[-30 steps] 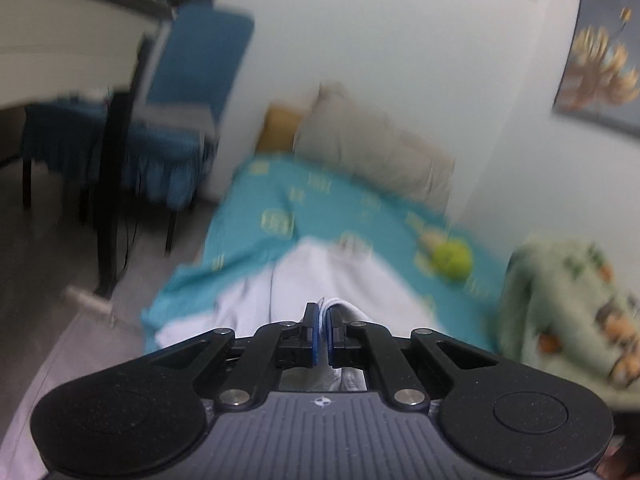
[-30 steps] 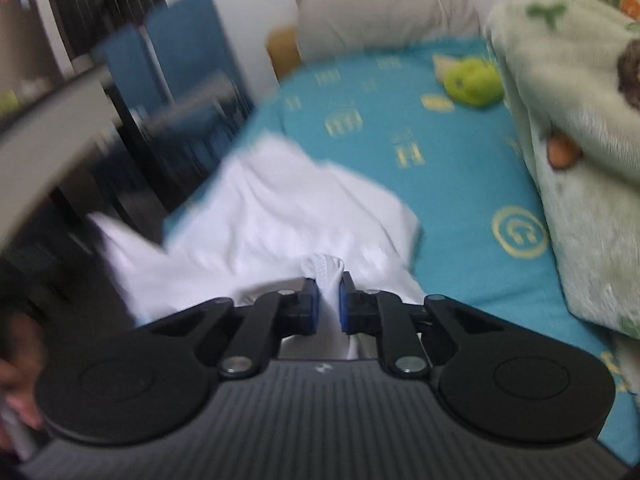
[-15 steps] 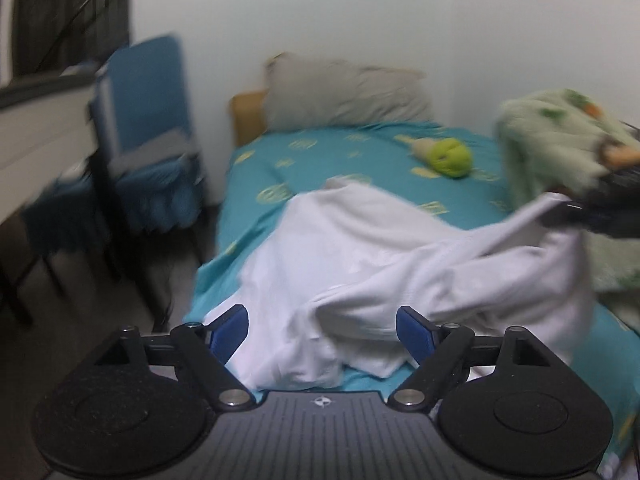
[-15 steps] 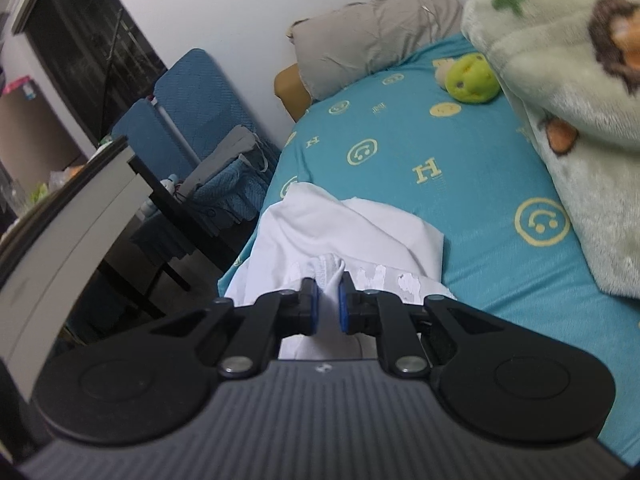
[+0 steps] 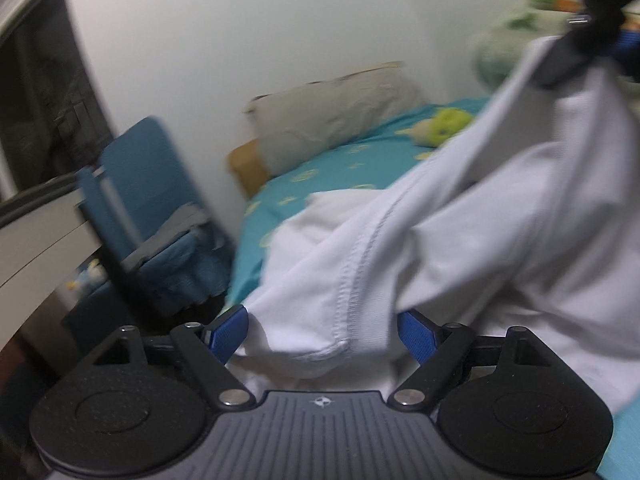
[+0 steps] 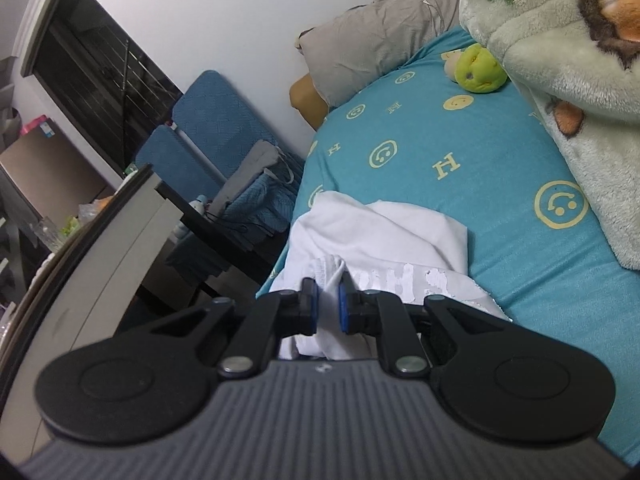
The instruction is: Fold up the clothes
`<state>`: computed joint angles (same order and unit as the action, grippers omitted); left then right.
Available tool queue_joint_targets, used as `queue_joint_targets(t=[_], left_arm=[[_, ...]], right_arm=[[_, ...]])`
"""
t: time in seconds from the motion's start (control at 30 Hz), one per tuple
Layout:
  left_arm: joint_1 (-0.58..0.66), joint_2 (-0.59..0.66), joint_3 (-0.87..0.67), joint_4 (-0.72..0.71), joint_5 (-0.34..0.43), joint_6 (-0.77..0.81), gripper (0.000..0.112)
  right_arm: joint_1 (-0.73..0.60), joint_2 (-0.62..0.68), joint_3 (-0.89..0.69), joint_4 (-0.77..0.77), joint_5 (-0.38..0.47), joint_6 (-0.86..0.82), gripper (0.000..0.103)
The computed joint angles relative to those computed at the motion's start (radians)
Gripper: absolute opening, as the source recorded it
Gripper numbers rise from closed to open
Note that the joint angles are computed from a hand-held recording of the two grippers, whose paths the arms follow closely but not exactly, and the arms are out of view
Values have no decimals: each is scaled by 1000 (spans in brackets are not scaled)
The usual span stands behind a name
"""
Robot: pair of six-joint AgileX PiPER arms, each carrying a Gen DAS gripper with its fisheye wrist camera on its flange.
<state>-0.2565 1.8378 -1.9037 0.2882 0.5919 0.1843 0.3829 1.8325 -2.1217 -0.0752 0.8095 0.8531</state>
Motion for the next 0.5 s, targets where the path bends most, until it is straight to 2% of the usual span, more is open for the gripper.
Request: queue_joint_targets(t=[0.17, 0.33, 0.5], left_arm=[[17, -24, -58, 104, 83, -214, 83], [108, -119, -75, -82, 157, -156, 90], [109, -89, -124, -146, 227, -67, 90]], right_arm=[[24, 12, -25, -109, 26, 46, 13], [26, 4, -10, -126, 31, 54, 13], [31, -12, 7, -119, 14, 43, 13]])
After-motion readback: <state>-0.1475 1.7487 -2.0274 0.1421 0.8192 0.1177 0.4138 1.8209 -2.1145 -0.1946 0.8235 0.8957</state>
